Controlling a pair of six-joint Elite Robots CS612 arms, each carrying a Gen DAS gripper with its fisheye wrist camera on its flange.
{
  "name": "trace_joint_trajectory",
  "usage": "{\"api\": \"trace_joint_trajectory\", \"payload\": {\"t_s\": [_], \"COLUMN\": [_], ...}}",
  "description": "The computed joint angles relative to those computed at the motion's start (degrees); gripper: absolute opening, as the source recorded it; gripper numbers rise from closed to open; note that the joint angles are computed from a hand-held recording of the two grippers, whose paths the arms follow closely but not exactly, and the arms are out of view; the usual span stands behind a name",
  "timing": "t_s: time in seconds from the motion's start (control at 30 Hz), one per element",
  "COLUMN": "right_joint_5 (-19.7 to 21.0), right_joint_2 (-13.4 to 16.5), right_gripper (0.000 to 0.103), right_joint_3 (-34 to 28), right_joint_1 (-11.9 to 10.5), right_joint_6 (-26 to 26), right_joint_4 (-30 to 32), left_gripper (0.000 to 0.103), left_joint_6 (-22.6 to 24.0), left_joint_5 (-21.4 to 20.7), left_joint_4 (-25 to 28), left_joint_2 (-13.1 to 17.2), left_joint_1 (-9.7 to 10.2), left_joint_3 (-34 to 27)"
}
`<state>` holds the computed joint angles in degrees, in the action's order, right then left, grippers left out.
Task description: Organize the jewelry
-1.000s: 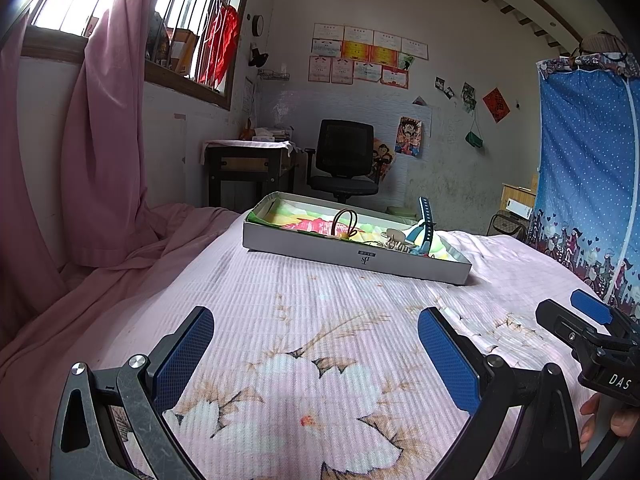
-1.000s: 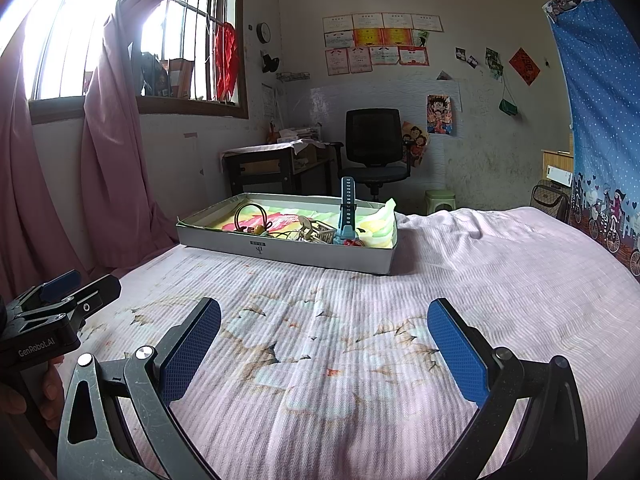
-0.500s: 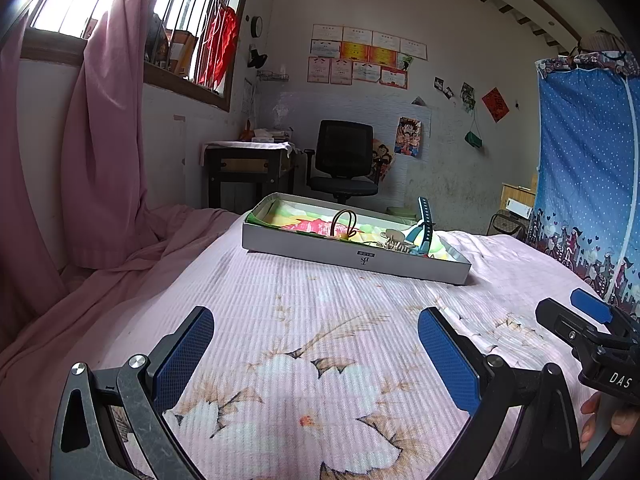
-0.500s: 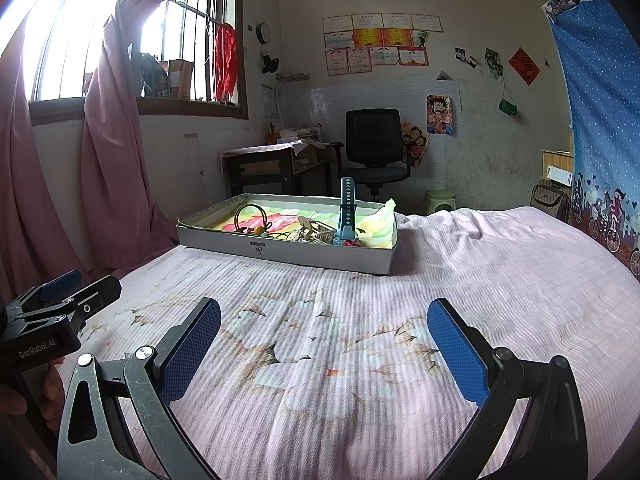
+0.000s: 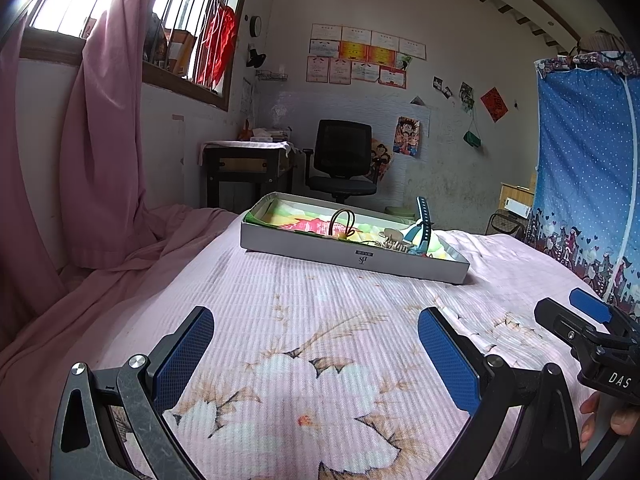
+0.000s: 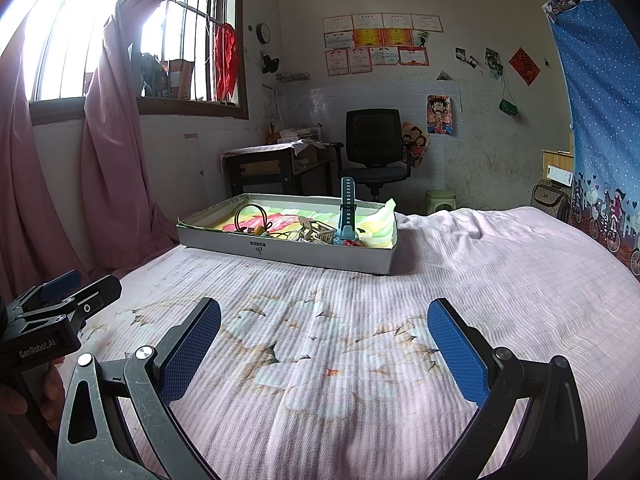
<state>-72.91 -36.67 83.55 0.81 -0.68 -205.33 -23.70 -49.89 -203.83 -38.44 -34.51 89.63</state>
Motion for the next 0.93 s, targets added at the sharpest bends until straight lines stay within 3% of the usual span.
{"api": "trace_joint_trajectory", "payload": {"t_s": [0.93], "right_joint_5": [0.2], "right_joint_2": [-0.2], "right_gripper": [0.102], "right_joint_3": [0.2], "right_joint_1": [-0.1], "right_joint_6": [0.0], "right_joint_4": [0.3], "left_gripper": [0.103], "left_joint_6": [1.6], "left_joint_5": [1.3], "left_joint_4": [0.4], "left_joint_2": [0.2], "left_joint_1": [-0.54], "left_joint_3": [-0.6]}}
